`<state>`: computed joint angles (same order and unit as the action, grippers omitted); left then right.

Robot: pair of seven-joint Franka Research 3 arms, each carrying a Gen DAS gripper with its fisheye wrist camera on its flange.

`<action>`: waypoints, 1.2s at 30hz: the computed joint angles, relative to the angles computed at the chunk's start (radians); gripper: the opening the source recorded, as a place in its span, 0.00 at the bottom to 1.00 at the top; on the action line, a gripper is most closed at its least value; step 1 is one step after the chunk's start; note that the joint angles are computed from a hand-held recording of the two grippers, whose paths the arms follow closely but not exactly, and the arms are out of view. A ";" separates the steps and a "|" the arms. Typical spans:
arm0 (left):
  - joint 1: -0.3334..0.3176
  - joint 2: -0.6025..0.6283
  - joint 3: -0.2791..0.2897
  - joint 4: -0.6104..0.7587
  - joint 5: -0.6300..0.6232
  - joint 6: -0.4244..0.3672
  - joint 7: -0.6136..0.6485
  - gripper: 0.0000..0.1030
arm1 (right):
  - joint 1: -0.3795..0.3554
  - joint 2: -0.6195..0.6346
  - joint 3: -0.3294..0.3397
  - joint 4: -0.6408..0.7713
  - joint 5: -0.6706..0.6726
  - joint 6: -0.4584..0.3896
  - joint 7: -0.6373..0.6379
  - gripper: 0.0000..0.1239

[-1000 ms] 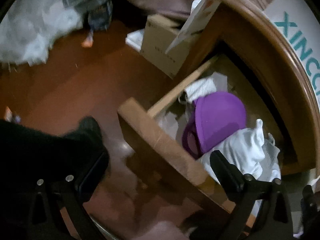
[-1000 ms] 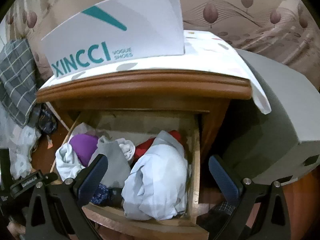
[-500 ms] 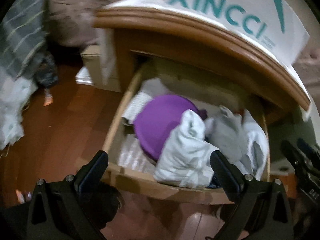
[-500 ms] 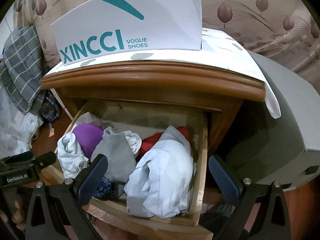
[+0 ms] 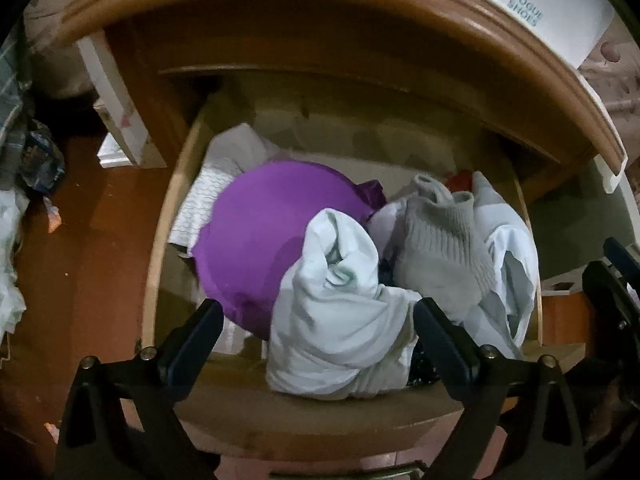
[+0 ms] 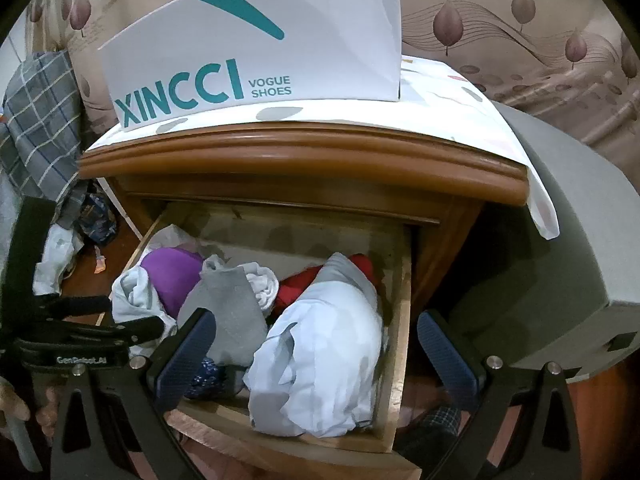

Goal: Take underwear out of drawer
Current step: 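Grasp the white rolled sock in the drawer with the left gripper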

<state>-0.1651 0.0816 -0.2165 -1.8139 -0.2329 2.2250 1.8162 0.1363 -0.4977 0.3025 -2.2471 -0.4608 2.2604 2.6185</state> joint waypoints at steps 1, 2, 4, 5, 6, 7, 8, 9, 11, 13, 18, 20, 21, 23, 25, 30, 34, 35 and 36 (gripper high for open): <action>-0.002 -0.003 -0.002 -0.005 0.001 0.002 -0.001 0.88 | 0.000 0.002 0.001 0.002 -0.002 -0.004 -0.001 0.83; -0.003 0.000 -0.003 -0.003 0.002 0.001 0.004 0.87 | -0.001 0.003 0.001 0.002 -0.003 -0.005 0.001 0.83; -0.004 0.004 -0.006 -0.002 -0.011 -0.007 0.019 0.81 | 0.000 0.006 0.000 0.003 -0.002 -0.007 0.003 0.83; -0.004 0.005 -0.007 -0.002 -0.019 -0.014 0.023 0.79 | 0.000 0.008 -0.001 0.005 -0.003 -0.008 0.004 0.83; -0.004 0.011 -0.007 0.004 -0.026 -0.026 0.026 0.75 | 0.000 0.010 -0.001 0.007 -0.004 -0.011 0.005 0.83; -0.005 0.011 -0.008 0.002 -0.030 -0.026 0.023 0.72 | 0.000 0.013 -0.001 0.009 -0.004 -0.013 0.006 0.83; -0.005 0.012 -0.008 0.003 -0.033 -0.026 0.022 0.69 | 0.001 0.017 -0.002 0.011 -0.005 -0.013 0.008 0.83; -0.004 0.011 -0.009 0.003 -0.043 -0.032 0.028 0.63 | 0.002 0.019 -0.002 0.013 -0.005 -0.015 0.008 0.83; -0.003 0.005 -0.009 -0.003 -0.057 -0.028 0.036 0.56 | 0.005 0.026 -0.002 0.018 -0.008 -0.024 0.006 0.83; 0.000 -0.003 -0.007 -0.012 -0.073 -0.023 0.048 0.47 | 0.010 0.031 -0.006 0.020 -0.006 -0.025 0.005 0.83; 0.014 -0.013 0.005 -0.003 -0.142 -0.060 0.052 0.38 | 0.021 0.050 -0.013 0.030 -0.006 -0.033 -0.003 0.83; 0.017 -0.023 0.007 -0.008 -0.154 -0.062 0.064 0.37 | 0.027 0.057 -0.017 0.034 -0.004 -0.028 -0.010 0.83; 0.017 -0.031 0.008 -0.013 -0.154 -0.057 0.070 0.37 | 0.030 0.061 -0.020 0.034 -0.001 -0.025 -0.012 0.83; 0.014 -0.050 0.009 -0.026 -0.162 -0.048 0.099 0.37 | 0.034 0.070 -0.022 0.039 -0.001 -0.023 -0.017 0.83; 0.014 -0.073 0.016 -0.041 -0.191 -0.043 0.126 0.37 | 0.037 0.082 -0.021 0.049 -0.007 -0.029 -0.025 0.83; 0.021 -0.106 0.041 -0.047 -0.260 -0.029 0.176 0.37 | 0.063 0.126 -0.038 0.081 0.001 -0.029 -0.095 0.83; 0.029 -0.124 0.058 -0.055 -0.273 0.036 0.172 0.37 | 0.090 0.168 -0.052 0.113 0.017 -0.039 -0.159 0.83; 0.032 -0.122 0.062 -0.052 -0.280 0.049 0.168 0.37 | 0.097 0.183 -0.059 0.123 0.033 -0.040 -0.172 0.83; 0.035 -0.120 0.066 -0.046 -0.294 0.057 0.170 0.37 | 0.104 0.197 -0.065 0.133 0.047 -0.039 -0.187 0.83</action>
